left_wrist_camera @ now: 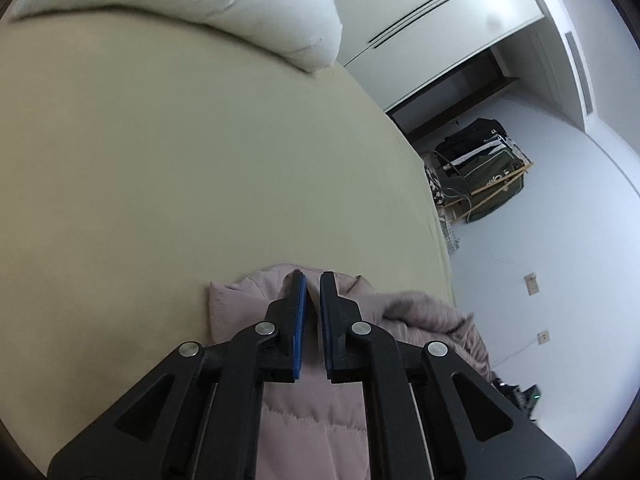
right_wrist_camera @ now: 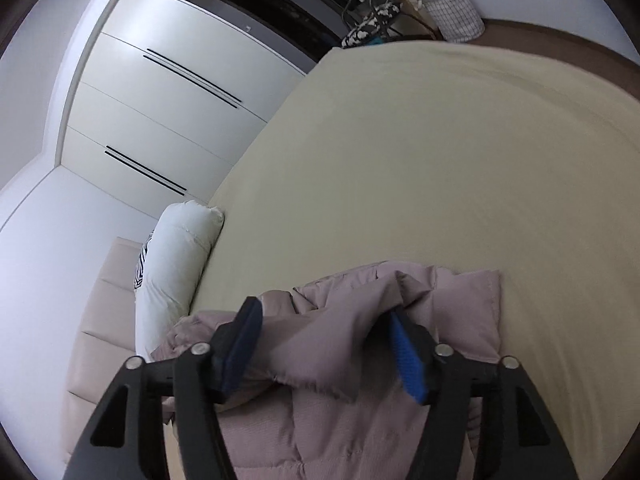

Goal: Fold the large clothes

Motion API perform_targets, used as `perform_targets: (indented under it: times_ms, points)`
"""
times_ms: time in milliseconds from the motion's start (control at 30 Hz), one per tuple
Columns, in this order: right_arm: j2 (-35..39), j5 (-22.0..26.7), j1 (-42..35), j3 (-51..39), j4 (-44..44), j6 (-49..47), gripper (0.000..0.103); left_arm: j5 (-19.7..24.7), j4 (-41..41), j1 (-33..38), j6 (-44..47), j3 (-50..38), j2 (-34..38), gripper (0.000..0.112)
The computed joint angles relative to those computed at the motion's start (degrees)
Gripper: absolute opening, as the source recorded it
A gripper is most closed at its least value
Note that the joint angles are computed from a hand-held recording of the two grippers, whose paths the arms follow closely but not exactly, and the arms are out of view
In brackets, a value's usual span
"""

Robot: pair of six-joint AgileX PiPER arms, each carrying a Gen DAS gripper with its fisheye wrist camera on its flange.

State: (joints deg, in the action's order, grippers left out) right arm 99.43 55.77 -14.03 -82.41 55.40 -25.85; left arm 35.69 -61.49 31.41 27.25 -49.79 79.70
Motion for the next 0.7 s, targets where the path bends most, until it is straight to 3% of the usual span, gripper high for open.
perform_targets:
  times_ms: [100,167,233,333,467,533,700]
  points:
    - [-8.2,-2.2,3.9,2.3,-6.2,-0.8,0.078,-5.5,13.6,-9.4,-10.1,-2.8,-3.6,0.006]
    - [-11.1,-1.5,10.3,2.5,-13.0,0.3,0.069,-9.0,25.0,-18.3,-19.3,-5.8,-1.7,0.006]
    - [-12.2,-3.8,21.3,2.4,-24.0,3.8,0.056,-11.8,36.5,-26.0,-28.8,-8.6,2.1,0.006]
    - [-8.2,-7.3,31.7,0.4,-35.2,11.1,0.054,-14.1,53.7,-34.5,-44.8,-11.4,8.4,0.006]
    - [2.9,-7.6,37.2,-7.2,-45.0,19.2,0.052,-10.3,76.6,-40.8,-62.2,-21.9,21.2,0.006]
    - [7.3,-7.1,38.3,-11.6,-48.8,22.3,0.052,-8.2,81.8,-41.4,-65.6,-28.0,28.6,0.006]
    - [16.7,-7.4,38.1,-19.0,-52.4,25.3,0.050,-6.2,80.2,-39.8,-63.2,-39.8,40.6,0.006]
